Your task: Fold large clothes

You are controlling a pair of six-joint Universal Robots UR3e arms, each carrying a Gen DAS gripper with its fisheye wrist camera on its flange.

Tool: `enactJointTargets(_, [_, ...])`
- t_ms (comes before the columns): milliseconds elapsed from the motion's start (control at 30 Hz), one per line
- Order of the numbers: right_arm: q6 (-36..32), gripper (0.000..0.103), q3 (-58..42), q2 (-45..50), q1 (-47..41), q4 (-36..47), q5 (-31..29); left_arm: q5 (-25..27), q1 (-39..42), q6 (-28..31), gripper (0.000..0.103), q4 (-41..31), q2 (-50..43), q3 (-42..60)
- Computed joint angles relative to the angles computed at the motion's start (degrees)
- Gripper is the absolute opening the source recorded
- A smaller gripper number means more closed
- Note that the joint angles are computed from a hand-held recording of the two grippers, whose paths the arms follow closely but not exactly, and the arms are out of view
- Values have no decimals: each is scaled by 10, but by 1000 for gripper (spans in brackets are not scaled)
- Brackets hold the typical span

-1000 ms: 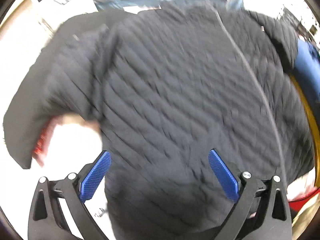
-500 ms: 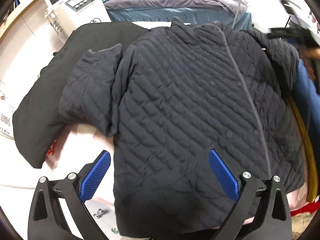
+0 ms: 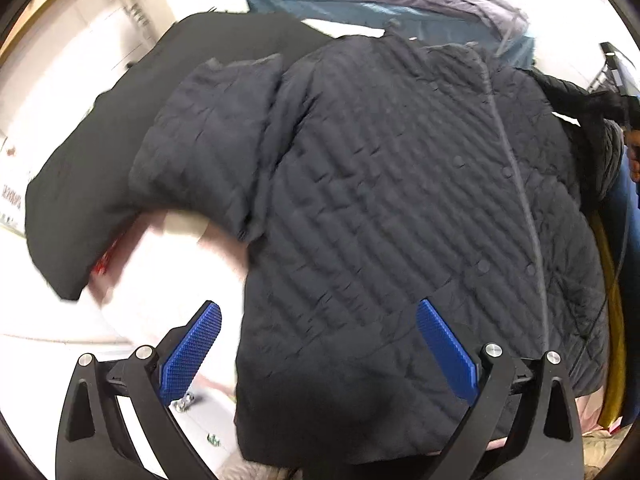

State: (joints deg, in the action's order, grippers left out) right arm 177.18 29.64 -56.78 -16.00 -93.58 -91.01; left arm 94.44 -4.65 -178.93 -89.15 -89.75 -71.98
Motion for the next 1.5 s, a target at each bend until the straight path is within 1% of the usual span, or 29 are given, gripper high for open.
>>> enactJointTargets(67, [33,10,112,-106,-83,-27,130,-11,-12,4,96,2,-27,32])
enactJointTargets(100, [52,10,172,-161,-134,-43,199,-16,-23,6,96,3,-46,55])
enactJointTargets(167, [82,9,283,-263,-242,-61,319,-24,-38,12,96,2,-74,92])
enactJointTargets(200, [75,9,328,-307,-302,-48,383,-26,-48,14,96,1,-89,111])
enactJointTargets(233, [101,10,375,-353,-362,-42,417,-29,-58,17,96,-1,-104,130])
enactJointTargets(267, [111,10,418,-394,-422,-27,451,-32,-64,19,96,-1,-111,138])
enactJointTargets(300, [79,10,443,-425,-477,19,492,-36,-73,24,96,-5,-125,154])
enactJointTargets(333, [48,10,469,-452,-533,68,513,-37,-80,26,96,-8,-135,164])
enactJointTargets(367, [16,9,490,-470,-578,119,525,-39,-87,30,96,-11,-143,173])
enactJointTargets(467, [-53,9,538,-492,-672,248,540,-44,-105,40,96,-23,-168,201])
enactJointTargets(567, [-64,9,581,-516,-692,252,530,-43,-118,49,96,-27,-185,224])
enactJointTargets(633, [-59,9,578,-524,-674,241,530,-44,-121,48,96,-32,-195,238])
enactJointTargets(700, [-37,9,548,-504,-625,196,528,-49,-118,44,96,-33,-202,246])
enactJointTargets(800, [-28,9,470,-464,-546,154,546,-52,-112,35,96,-49,-220,282])
enactJointTargets(933, [38,9,343,-369,-395,102,560,-44,-100,28,96,-54,-227,313])
enactJointTargets(1033, [87,9,274,-293,-277,36,568,-36,-86,16,96,-58,-232,337])
enactJointTargets(1100, [126,9,255,-255,-216,-21,588,-27,-76,5,96,-58,-229,341])
enactJointTargets(1133, [160,9,266,-242,-188,-77,602,-23,-71,-2,96,-61,-227,343])
enactJointTargets(1167, [199,9,284,-234,-164,-136,603,-22,-65,-6,96,-62,-222,339])
enactJointTargets(1200, [223,9,323,-249,-148,-180,597,-19,-59,-9,96,-64,-217,337])
enactJointTargets(1233, [233,9,339,-251,-132,-200,582,-10,-57,-13,96,-64,-213,332])
enactJointTargets(1267, [228,9,330,-241,-111,-204,547,0,-57,-16,96,-64,-210,328])
enactJointTargets(1300, [206,9,297,-221,-85,-179,494,13,-59,-18,96,-69,-210,327])
enactJointTargets(1333, [163,9,262,-202,-45,-135,403,26,-62,-19,96,-81,-216,336])
enactJointTargets(1367, [140,10,250,-202,-12,-104,335,35,-67,-18,96,-95,-224,350])
enactJointTargets(1400, [122,11,263,-200,17,-106,277,42,-71,-15,96,-104,-231,362])
enactJointTargets(1433, [93,16,266,-190,45,-94,223,45,-75,-13,96,-110,-237,371])
enactJointTargets(1467, [67,39,271,-179,65,-74,181,50,-80,-12,96,-128,-252,398])
enactJointTargets(1500, [49,60,282,-172,80,-51,145,50,-87,-13,96,-161,-279,449])
